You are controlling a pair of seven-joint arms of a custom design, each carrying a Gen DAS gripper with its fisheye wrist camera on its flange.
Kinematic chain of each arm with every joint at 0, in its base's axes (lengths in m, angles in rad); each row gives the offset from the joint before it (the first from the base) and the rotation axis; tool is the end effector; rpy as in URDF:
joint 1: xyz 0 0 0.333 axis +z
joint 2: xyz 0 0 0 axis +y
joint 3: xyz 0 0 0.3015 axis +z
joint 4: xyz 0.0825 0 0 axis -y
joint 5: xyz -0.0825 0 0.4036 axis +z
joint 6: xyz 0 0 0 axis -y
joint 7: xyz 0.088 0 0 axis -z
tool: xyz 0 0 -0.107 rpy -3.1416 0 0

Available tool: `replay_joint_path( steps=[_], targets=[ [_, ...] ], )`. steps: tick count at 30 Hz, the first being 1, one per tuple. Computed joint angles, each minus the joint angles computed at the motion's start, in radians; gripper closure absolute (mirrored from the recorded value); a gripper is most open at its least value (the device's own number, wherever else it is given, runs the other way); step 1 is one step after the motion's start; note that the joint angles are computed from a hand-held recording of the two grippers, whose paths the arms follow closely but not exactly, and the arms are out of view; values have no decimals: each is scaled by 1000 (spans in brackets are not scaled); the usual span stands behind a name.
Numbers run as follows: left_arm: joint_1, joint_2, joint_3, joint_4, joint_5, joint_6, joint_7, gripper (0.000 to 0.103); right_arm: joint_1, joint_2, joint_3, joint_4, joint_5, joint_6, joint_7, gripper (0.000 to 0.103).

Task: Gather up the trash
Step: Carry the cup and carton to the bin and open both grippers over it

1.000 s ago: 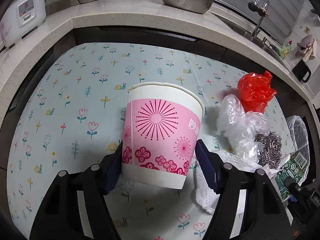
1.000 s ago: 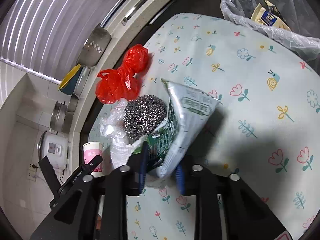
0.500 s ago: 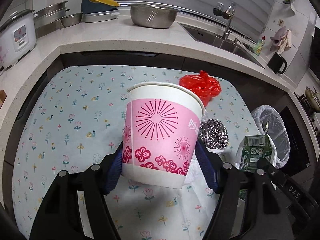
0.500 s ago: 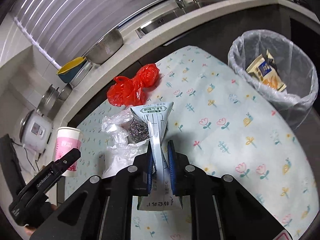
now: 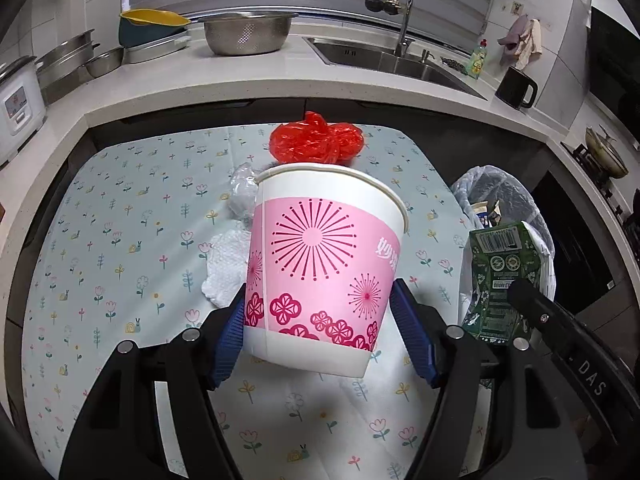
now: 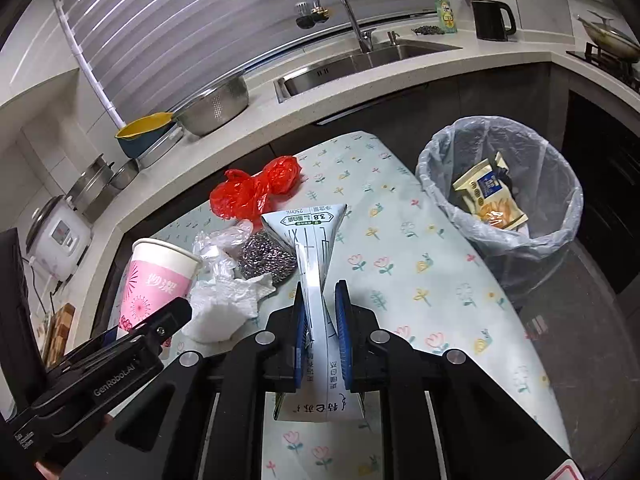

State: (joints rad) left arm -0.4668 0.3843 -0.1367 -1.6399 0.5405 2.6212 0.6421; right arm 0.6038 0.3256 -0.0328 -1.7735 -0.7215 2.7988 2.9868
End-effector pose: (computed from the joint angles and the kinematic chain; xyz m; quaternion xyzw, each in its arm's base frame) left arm 0.5929 -0.4079 0.4398 -0.6530 0.6784 -0.2852 0.1787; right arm 0.5669 0.4035 0.4246 -0.5677 0.7231 -0.1588 0.3601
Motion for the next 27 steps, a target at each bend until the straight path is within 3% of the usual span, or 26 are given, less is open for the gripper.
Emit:
replay_joint_path(
  steps=[5, 15, 27],
  targets=[
    [-26, 24, -10, 41, 4, -25, 16, 37, -3, -68, -16, -79, -74, 11, 79, 89],
    [-88, 94, -16, 157, 8, -78, 59, 37, -85, -174, 30, -194, -196, 15, 200, 89],
    [-173, 265, -10, 424, -37, -168, 179, 37, -198, -274, 76, -304, -313, 20, 334, 89]
  ],
)
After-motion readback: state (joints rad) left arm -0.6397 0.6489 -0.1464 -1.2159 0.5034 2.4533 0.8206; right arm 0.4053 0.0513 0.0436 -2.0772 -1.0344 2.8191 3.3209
